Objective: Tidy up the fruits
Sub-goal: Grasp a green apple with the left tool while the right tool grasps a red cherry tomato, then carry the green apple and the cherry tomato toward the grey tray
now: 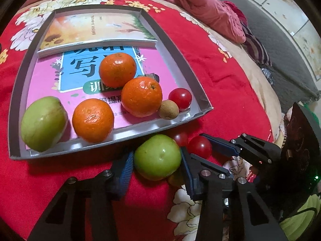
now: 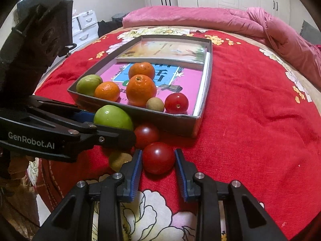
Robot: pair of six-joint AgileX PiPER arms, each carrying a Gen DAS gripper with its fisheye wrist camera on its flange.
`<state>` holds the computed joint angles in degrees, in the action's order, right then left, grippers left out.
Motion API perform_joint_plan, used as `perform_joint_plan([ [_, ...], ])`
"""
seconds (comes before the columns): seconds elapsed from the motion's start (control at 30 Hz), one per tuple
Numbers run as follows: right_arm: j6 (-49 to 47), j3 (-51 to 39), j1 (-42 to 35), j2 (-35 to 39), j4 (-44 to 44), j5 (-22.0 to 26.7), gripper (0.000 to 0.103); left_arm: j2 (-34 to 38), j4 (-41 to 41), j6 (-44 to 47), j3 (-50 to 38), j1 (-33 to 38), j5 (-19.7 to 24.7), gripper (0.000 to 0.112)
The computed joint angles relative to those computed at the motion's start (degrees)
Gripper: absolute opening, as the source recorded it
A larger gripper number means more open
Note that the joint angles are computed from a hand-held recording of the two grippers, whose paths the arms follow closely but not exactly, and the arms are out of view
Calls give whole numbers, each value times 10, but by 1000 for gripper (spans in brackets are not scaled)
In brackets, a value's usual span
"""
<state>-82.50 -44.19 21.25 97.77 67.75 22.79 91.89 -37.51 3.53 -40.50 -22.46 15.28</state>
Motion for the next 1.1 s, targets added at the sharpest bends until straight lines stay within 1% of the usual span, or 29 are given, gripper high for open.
perform_joint_plan([
  [0.1, -18, 6, -9, -11, 11, 11, 33, -23, 31, -33, 13, -2, -1, 46],
  [0.13, -19, 6, -9, -12, 12, 13, 33, -33, 50, -56, 17, -3, 2, 46],
  [0.2, -17, 7, -10, -19, 11, 16, 33, -57, 53, -62, 28, 2, 7, 46],
  [0.27, -17, 7, -14, -26, 13, 24, 33, -87, 95, -102, 36, 3, 13, 46],
  [0.5, -17, 9, -17, -55, 19, 40, 33, -170, 210, -211, 46, 27, 47, 46],
  [0.57, -13, 8, -16, -60, 19, 44, 33, -188, 218, -216, 47, 37, 56, 46],
  [0.67, -9, 6, -17, -68, 19, 48, 33, -207, 271, -268, 44, 36, 66, 46],
  [0.8, -2, 1, -17, -77, 19, 53, 33, -226, 303, -300, 44, 44, 75, 46],
  [0.93, 1, -3, -15, -85, 21, 53, 33, -231, 309, -309, 43, 52, 76, 46],
  [1.0, 5, -6, -13, -87, 21, 49, 33, -234, 334, -334, 40, 50, 78, 46],
  [1.1, 10, -13, -14, -88, 23, 48, 33, -232, 338, -338, 35, 56, 78, 46],
])
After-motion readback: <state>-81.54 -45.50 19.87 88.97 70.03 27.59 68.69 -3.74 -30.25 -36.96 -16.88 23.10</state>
